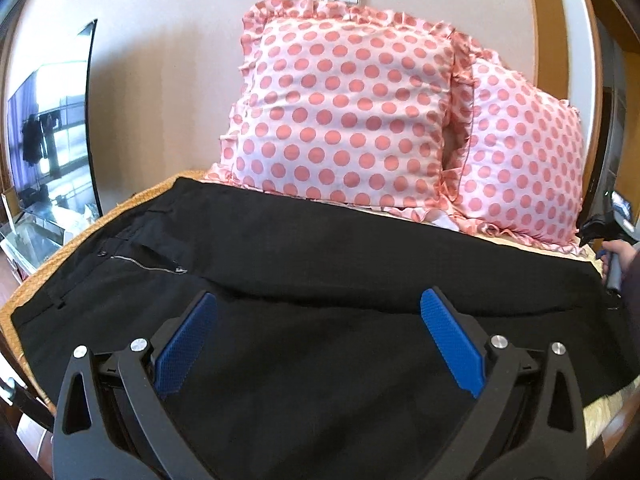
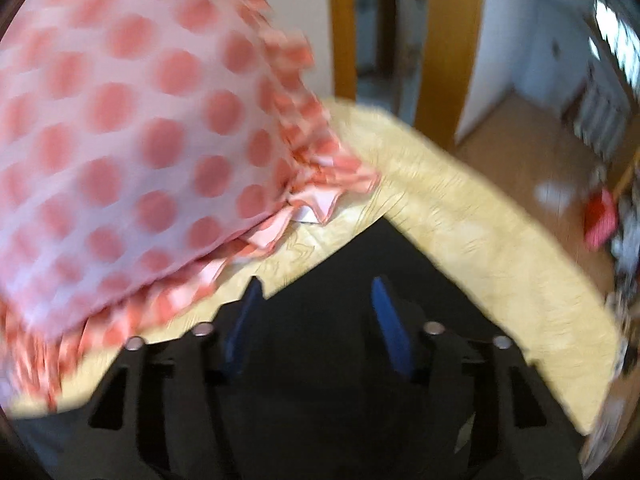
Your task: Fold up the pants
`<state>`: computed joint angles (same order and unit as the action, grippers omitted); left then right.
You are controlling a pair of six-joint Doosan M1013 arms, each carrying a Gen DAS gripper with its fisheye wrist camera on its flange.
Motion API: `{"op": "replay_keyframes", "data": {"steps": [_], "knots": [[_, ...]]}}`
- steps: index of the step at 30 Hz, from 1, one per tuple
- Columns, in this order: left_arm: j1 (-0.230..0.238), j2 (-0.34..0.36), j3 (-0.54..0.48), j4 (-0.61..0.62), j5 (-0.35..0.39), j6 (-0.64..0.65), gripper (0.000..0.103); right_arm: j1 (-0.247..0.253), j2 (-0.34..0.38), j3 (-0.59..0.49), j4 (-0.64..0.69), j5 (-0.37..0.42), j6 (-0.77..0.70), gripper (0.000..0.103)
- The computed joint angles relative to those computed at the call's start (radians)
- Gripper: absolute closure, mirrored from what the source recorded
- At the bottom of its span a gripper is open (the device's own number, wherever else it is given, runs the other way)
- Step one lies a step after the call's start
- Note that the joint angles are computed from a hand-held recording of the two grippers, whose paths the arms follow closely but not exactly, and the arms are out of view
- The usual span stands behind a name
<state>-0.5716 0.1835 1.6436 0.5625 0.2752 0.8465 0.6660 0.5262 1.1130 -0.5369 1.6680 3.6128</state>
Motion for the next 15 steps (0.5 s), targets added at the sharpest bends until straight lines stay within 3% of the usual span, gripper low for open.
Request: {"op": "replay_keyframes", "data": {"steps": [3,6,7,9,10,11,12,15], "knots": [[0.002,0.021,-0.024,-0.072,0.014,0.075,0.001,-0.035,-0.009,0.041,0.057,-0.053,0.075,0.060],[0.001,0.031,-0.034,-0.121,0.018,0.137,0.001,-0.045,0.036,-0.014,0.066,0.078,-0.009,0.061],[0.001,0.034,-0.038,-0.146,0.022,0.167,0.001,-0.039,0.038,-0.012,0.051,0.083,-0.016,0.062],[0.003,0.036,-0.040,-0.218,0.030,0.244,0.001,-0.019,0.030,0.009,0.021,0.082,-0.002,0.080],[0.004,0.035,-0.040,-0.228,0.033,0.256,0.001,-0.010,0.017,0.031,0.002,0.057,0.006,0.084],[0.004,0.032,-0.036,-0.222,0.035,0.251,0.001,0.001,0.000,0.059,-0.017,0.017,0.019,0.097],[0.004,0.027,-0.030,-0.203,0.031,0.231,0.001,0.023,-0.026,0.097,-0.049,-0.039,0.055,0.102],[0.013,0.012,-0.012,-0.229,0.011,0.238,0.001,0.097,-0.077,0.173,-0.165,-0.108,0.188,0.102]]}}
